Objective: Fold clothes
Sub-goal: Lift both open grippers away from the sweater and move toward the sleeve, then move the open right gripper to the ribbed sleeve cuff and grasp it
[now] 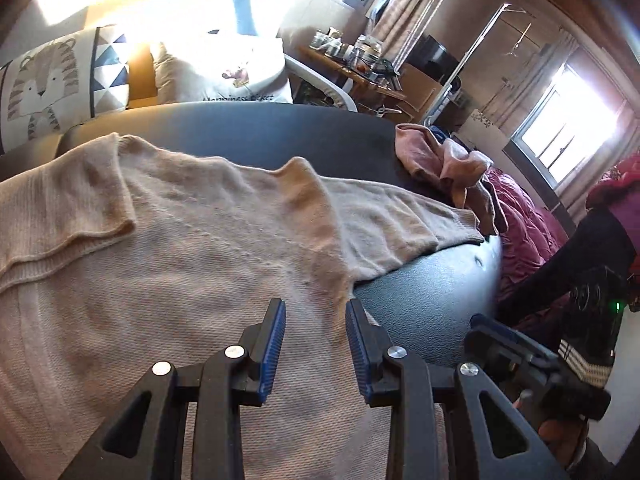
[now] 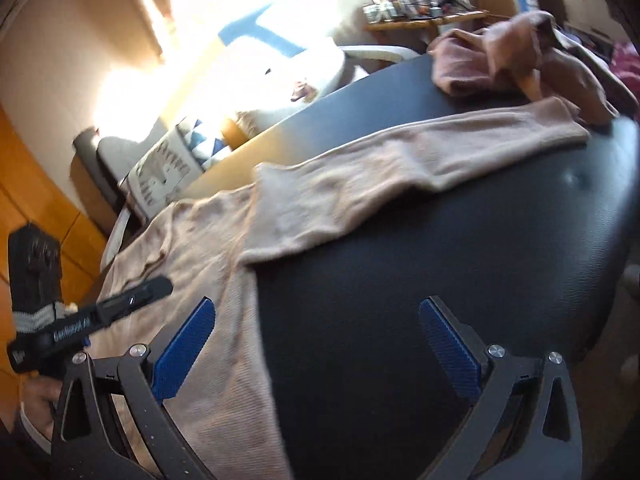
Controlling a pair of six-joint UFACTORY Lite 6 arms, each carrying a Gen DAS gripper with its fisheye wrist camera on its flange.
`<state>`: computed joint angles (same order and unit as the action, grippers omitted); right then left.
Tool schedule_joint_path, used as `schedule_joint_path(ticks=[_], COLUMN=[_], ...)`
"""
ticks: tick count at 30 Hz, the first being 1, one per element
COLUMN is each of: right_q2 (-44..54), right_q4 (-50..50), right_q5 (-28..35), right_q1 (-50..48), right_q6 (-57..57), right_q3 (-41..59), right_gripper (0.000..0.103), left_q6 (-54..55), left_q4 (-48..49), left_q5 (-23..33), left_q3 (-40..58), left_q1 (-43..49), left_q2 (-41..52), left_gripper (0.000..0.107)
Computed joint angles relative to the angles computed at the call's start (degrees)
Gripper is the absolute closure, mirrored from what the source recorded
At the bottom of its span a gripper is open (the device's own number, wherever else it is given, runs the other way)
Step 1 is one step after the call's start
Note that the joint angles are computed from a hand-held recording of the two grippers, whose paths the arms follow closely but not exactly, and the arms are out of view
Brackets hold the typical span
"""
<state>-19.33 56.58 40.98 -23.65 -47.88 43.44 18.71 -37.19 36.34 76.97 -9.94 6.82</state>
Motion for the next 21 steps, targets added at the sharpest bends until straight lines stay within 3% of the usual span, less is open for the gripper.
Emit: schedule_joint_path(ticks=[6, 8, 13, 21], right_q2=[17.9, 24.4, 40.9, 57.0], right_q4=[7.9, 8.6, 6.1, -3.2], right_q5=[10.5, 11.5, 12.5, 11.1], right_q1=[-19.2, -22.5, -26.2, -23.7], right_q6=[-5.3, -3.8, 6.6, 21.4], right_q3=[13.1, 18.6, 36.1, 60.7], right_gripper=[0.000, 0.000, 0.000, 0.000], left_q6=[-2.5, -2.5, -2.9, -2.0], left_q4=[2.3, 2.4, 2.4, 1.3], left_q5=[0.7, 1.0, 2.0, 4.1], left_q3=[5.1, 6.7, 10.2, 15.1], left_q1=[-3.4, -3.5, -3.1, -2.9], left_q2=[5.8, 7.4, 11.1, 16.6], left_gripper=[0.076, 0.076, 0.076, 0.076])
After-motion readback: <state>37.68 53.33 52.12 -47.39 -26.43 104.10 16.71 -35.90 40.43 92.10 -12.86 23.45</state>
